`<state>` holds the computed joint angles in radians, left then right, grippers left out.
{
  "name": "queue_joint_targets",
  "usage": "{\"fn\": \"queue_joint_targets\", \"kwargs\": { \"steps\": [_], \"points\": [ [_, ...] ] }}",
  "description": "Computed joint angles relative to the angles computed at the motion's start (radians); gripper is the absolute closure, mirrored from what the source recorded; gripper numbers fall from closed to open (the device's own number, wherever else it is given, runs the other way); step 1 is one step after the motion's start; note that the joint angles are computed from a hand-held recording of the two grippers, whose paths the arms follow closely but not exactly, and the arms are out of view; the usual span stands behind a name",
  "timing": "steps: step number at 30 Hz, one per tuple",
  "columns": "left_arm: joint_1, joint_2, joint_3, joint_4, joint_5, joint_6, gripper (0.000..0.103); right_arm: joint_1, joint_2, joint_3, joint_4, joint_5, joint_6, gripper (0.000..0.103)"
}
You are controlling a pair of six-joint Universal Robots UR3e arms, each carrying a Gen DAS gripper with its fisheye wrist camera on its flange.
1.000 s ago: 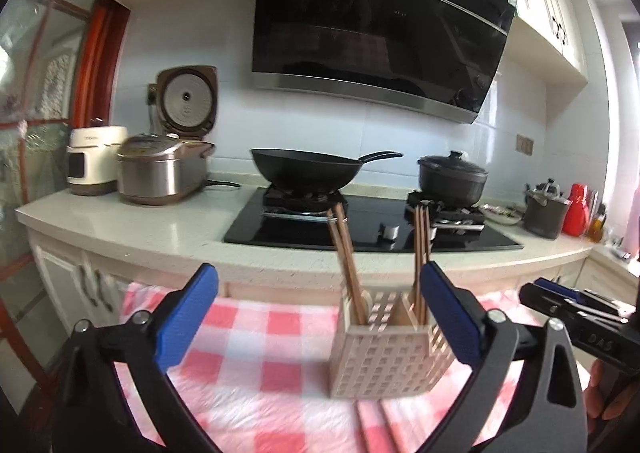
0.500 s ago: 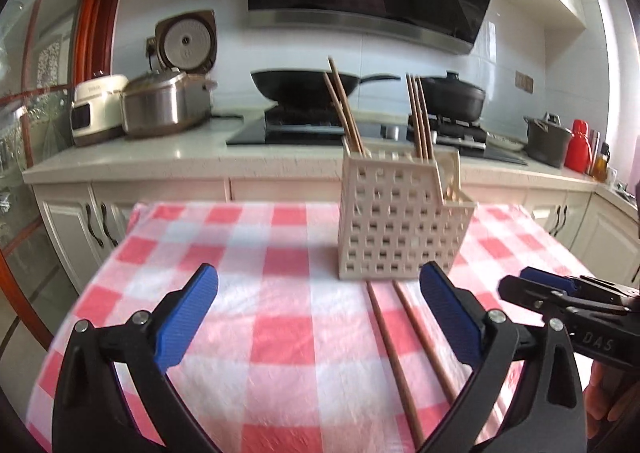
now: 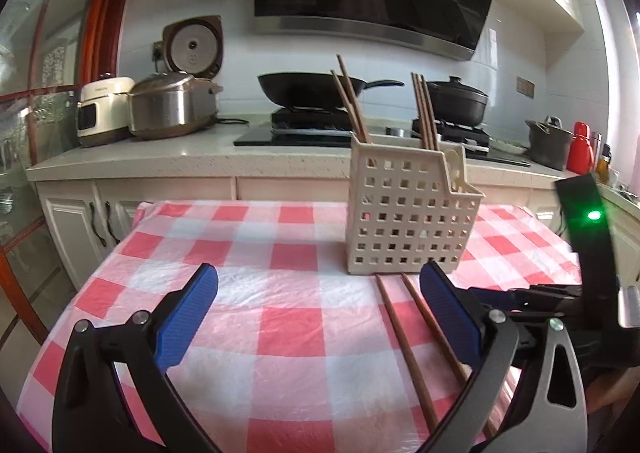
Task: Organize utensils
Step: 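Move the right tool back to the last chopsticks and close on one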
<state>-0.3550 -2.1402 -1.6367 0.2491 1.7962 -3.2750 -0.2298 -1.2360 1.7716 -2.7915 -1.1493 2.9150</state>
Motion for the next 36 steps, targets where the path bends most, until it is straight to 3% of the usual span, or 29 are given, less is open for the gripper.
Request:
{"fn": "queue_joint_targets", "kwargs": {
  "steps": [9, 17, 22, 26, 30, 36],
  "points": [
    [0.053, 0.035, -0.044, -0.015, -0.044, -0.080, 0.005, 0.068, 0.117, -0.185, 0.117, -0.082, 0.015, 0.073],
    [0.049, 0.029, -0.035, -0.031, -0.045, -0.062, 0.005, 0.133, 0.180, -0.291, 0.159, -0.199, 0.016, 0.082],
    [0.065, 0.036, -0.039, -0.049, -0.067, -0.088, 0.005, 0.163, 0.174, -0.275, 0.134, -0.254, 0.009, 0.095],
    [0.067, 0.036, -0.038, -0.056, -0.068, -0.094, 0.005, 0.179, 0.161, -0.243, 0.104, -0.301, -0.013, 0.097],
    [0.066, 0.032, -0.035, -0.050, -0.075, -0.079, 0.005, 0.135, 0.127, -0.191, 0.093, -0.250, 0.000, 0.097],
    [0.058, 0.013, 0.041, -0.171, -0.125, -0.056, 0.005, -0.018, 0.008, -0.020, 0.056, -0.060, 0.001, 0.097]
  ]
}}
